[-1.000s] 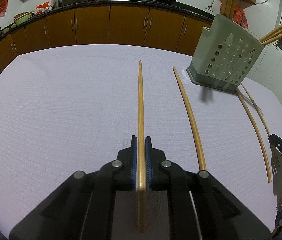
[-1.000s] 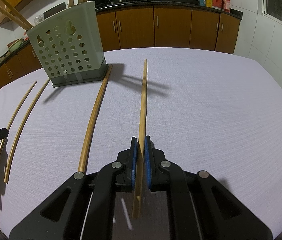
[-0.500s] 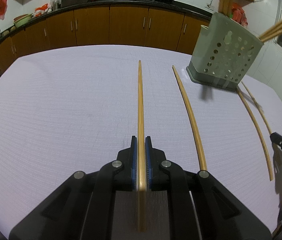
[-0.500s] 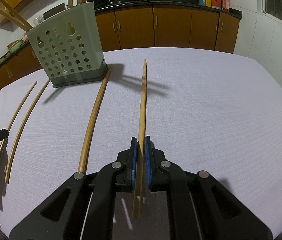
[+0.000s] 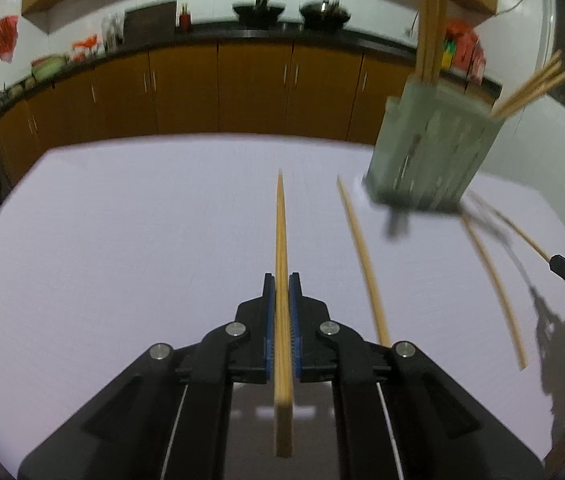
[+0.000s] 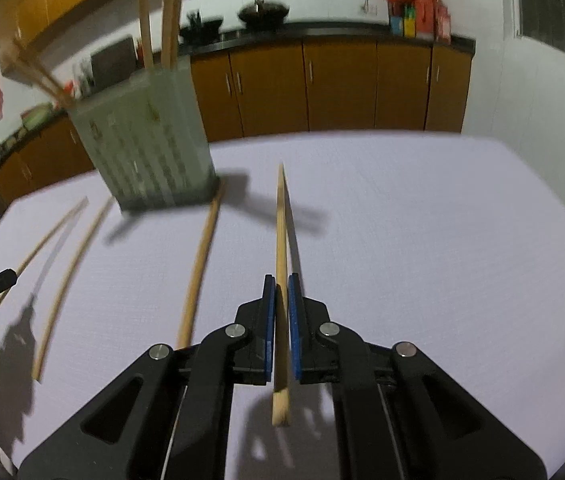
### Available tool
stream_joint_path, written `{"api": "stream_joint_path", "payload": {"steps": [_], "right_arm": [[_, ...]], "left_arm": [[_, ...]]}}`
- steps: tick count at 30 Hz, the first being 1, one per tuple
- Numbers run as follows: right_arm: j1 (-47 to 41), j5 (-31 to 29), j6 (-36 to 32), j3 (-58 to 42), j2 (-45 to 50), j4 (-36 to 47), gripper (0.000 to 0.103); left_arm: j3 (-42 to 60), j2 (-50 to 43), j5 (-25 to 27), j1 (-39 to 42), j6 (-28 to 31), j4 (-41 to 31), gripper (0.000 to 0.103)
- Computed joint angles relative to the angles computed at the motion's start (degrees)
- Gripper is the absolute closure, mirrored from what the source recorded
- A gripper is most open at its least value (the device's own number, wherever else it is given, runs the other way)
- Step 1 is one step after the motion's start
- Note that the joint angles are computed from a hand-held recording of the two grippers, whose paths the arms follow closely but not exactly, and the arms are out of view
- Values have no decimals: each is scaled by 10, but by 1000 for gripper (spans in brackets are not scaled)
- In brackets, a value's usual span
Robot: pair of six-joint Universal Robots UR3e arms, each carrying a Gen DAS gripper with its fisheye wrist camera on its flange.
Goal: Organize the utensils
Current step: 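Lift both held chopsticks upright and lower them into the green holder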
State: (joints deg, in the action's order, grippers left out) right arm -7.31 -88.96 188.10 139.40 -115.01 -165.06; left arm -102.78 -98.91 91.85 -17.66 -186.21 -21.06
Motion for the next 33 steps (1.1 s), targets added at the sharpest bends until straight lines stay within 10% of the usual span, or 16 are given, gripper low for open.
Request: {"api": "stream_joint_path", "payload": {"steps": [16,26,33], "right_arm": [[-9,17,-7,-127,-53,27,96],[-80,192,7,-215,-121,80,96],[50,45,21,-313,48,-75,96]], "left_arm": [[147,52,-56,20,23,-35,95],[265,38,-133,-3,24,-86,95],[460,-75,-92,-50,1,-92,95]]}}
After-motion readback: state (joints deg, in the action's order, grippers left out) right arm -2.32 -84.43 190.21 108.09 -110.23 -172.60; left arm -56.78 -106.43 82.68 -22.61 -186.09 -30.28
